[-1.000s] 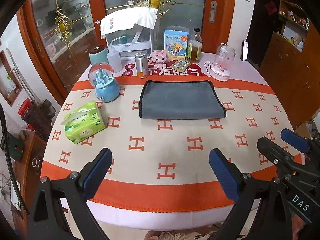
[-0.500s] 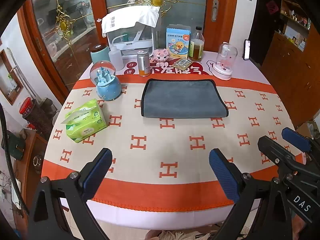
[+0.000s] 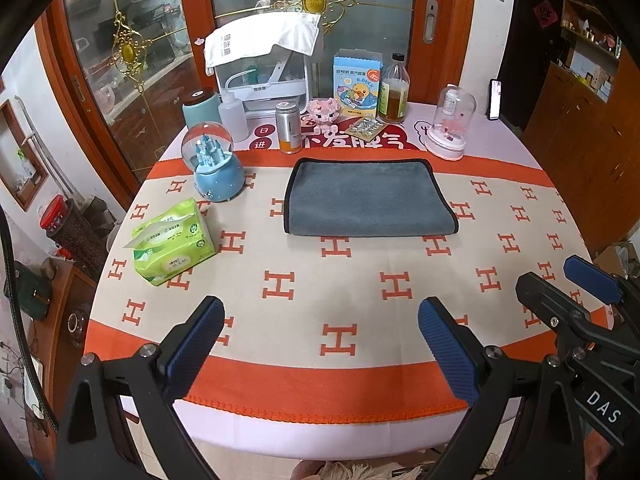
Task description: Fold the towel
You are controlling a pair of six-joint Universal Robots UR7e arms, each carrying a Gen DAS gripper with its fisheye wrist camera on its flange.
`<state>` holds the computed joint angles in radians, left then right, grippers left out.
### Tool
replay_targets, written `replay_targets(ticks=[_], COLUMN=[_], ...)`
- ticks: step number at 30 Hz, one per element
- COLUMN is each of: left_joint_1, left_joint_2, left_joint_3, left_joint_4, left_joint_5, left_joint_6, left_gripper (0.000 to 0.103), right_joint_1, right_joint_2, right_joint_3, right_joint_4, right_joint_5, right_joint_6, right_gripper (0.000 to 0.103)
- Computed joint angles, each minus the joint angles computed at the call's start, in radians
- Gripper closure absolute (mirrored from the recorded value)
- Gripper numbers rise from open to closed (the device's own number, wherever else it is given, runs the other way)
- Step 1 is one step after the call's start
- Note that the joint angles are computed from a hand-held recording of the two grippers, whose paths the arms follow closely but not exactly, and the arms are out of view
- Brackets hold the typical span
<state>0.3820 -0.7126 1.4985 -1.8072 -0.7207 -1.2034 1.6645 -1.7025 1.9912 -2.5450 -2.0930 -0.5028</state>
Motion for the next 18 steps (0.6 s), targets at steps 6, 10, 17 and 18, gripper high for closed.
replay_targets(ticks=[6,10,17,18], left_joint_1=[0.0,-0.001,-0.001,-0.002], left_joint_2=[0.0,-0.004,-0.006,-0.006], left_joint_3=[0.0,0.006,0.008,0.008], left_joint_4=[-0.001,0.0,-0.001,0.0], left_joint_5=[0.001,0.002,0.001,0.002], left_joint_6=[0.001,-0.003,-0.001,-0.002], left_gripper=[0.006,0.006,0.006,0.006], right_joint_1=[0.001,0.001,0.0,0.0], right_joint_2=[-0.001,0.0,-0.002,-0.002], right_joint_3=[0.002,0.001,0.003,0.002], right_joint_4=[-0.002,-0.002,-0.001,-0.002], right_joint_5=[-0.001,-0.002,-0.001,-0.001], right_joint_6=[-0.001,-0.001,-0.001,-0.001], right_gripper=[0.038,0.038,0.038,0.038])
